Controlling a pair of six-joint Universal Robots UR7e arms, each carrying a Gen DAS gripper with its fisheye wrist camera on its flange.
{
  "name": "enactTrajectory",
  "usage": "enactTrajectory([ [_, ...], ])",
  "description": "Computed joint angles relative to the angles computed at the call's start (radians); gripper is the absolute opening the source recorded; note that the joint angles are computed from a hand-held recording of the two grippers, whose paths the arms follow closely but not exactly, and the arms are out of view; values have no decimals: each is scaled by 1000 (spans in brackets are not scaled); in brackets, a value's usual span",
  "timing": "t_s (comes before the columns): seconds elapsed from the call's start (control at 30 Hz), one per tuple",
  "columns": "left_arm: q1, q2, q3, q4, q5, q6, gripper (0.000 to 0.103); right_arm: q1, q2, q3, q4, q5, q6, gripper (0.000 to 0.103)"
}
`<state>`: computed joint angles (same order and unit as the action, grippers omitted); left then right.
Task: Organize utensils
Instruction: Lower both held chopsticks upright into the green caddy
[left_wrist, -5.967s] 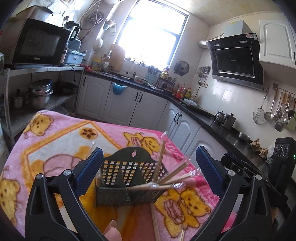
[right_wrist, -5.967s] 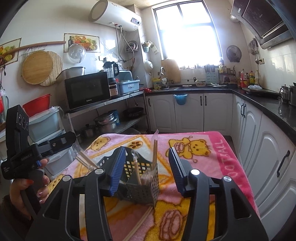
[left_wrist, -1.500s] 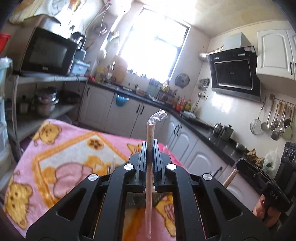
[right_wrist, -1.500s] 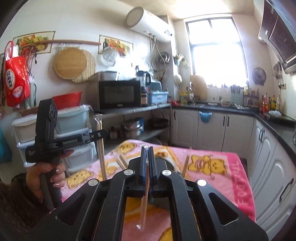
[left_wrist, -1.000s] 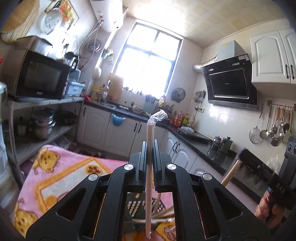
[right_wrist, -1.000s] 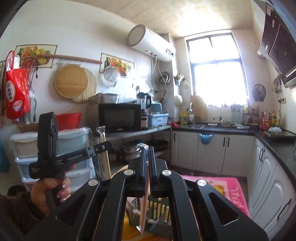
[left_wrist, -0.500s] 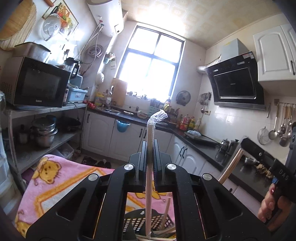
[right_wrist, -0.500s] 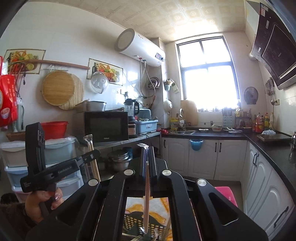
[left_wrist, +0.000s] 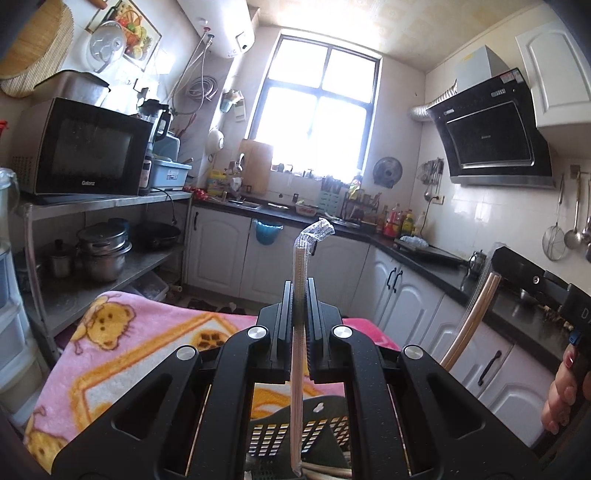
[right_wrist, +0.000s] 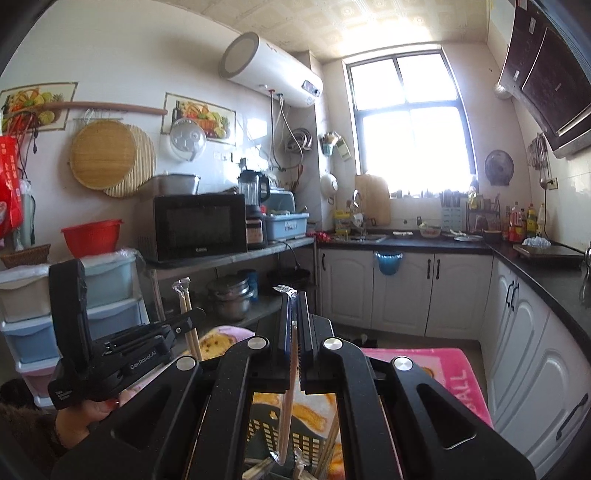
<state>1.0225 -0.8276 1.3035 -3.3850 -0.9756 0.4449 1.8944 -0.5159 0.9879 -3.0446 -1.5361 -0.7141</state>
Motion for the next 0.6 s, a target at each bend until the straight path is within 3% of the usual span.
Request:
enactTrajectory([
  [0.6, 41, 42, 13, 26, 10, -12, 3, -18, 35, 5, 75, -93, 4, 3],
])
